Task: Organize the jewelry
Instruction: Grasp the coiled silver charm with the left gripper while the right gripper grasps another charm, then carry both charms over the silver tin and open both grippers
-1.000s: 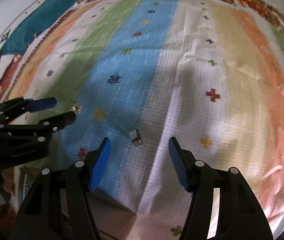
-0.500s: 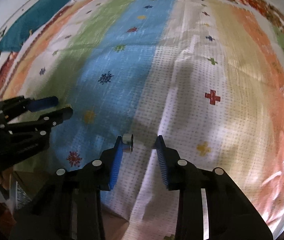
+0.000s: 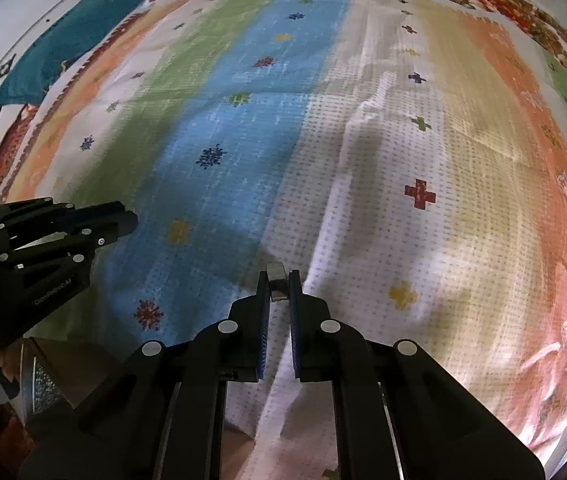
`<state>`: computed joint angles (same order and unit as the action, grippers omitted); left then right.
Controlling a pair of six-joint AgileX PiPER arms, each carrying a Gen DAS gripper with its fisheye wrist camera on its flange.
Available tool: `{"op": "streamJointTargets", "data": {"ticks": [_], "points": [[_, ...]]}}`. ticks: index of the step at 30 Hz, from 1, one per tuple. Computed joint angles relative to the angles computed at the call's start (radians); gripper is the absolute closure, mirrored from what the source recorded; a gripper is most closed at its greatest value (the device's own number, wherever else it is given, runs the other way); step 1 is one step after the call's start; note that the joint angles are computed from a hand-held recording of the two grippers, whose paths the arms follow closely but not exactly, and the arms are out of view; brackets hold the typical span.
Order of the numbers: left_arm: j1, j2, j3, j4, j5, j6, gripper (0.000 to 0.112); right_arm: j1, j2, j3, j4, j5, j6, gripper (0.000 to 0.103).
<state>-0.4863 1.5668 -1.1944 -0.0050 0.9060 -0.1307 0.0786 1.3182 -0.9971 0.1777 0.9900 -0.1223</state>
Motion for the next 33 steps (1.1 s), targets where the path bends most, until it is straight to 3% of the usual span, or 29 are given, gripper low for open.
{"op": "streamJointTargets", "data": {"ticks": [13,33], "points": [[-0.008,-0.145,0.037,0.022,0.035,-0.037,0.097,-0.036,-0.106,0.004,0.069,0.072,-0.031,0.093],[-0.126,-0.308,0.017,0.089,0.134,-0.12,0.097,0.171,-0.276,-0.042,-0.107,0.154,0.169,0.093]]}}
